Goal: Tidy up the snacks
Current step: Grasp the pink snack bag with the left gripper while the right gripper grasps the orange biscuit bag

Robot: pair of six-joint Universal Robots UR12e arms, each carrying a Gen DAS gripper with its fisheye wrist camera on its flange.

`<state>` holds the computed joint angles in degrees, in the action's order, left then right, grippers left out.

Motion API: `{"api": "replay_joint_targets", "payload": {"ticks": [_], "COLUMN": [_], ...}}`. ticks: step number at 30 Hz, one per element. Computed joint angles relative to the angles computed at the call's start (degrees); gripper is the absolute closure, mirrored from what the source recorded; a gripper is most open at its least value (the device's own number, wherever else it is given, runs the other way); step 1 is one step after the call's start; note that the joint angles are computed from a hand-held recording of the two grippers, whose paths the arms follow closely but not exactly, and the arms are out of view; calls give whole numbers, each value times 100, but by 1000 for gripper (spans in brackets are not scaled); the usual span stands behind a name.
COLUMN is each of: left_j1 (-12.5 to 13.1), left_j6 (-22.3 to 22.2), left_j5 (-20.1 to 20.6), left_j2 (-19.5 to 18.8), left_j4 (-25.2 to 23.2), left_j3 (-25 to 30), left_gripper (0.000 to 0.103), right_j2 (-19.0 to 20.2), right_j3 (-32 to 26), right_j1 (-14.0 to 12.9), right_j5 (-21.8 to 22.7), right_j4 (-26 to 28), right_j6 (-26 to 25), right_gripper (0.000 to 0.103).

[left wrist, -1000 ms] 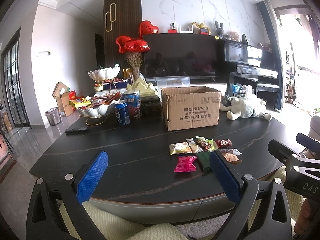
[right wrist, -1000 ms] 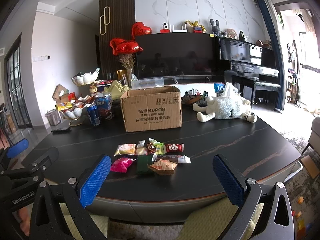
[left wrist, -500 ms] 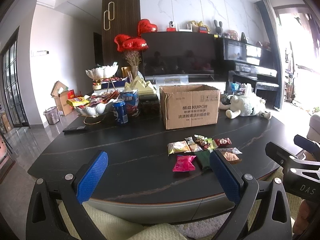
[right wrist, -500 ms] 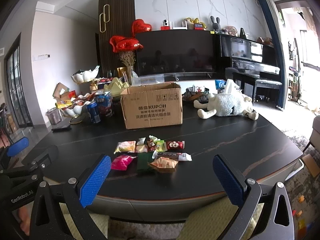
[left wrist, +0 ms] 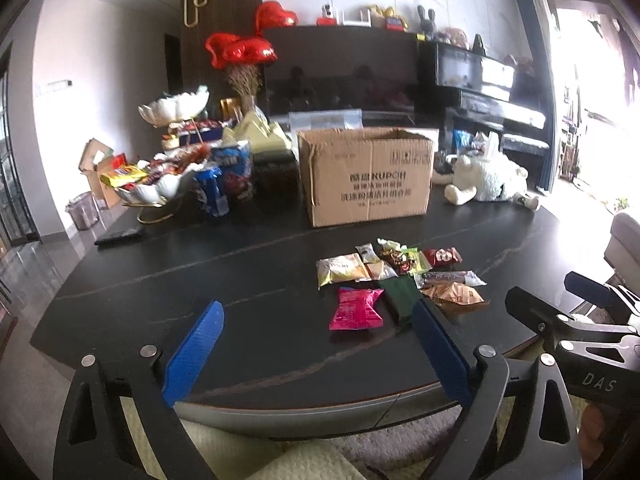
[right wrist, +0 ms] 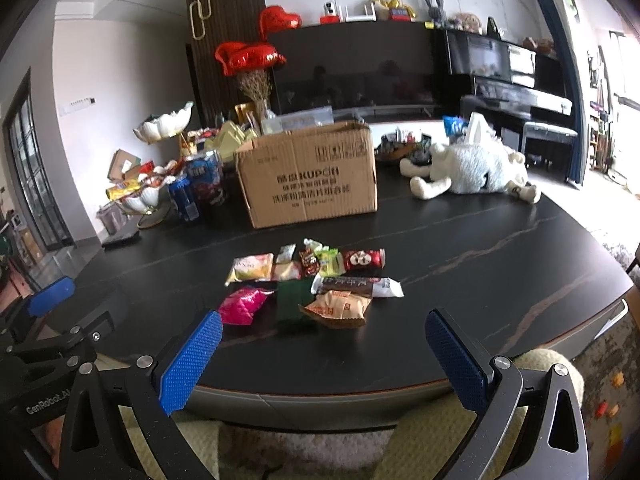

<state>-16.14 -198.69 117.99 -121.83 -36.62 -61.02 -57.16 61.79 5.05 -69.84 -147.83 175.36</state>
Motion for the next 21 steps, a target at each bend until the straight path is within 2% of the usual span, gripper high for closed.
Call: {"api": "replay_joint_targets", "payload": {"ticks": [6,14,21], "left_j1": [132,320,416], "left_j6": [80,-85,-160], "left_j5": [-515,-1203,-1553], "left_j2": [-239,-541,-796], "left_j4": [-496,-1168,-1620], "left_j3": [419,924,1281], "left_gripper": [12,21,29], "right_j2": [324,922,1342], "right_j3": [-547,-1637,-2382], "right_j1": [32,55,75], "right_j5": [-70,111,178], "right_j4": [488,1782,2770], "right_j6": [71,298,475], "right_gripper": [2,14,21]}}
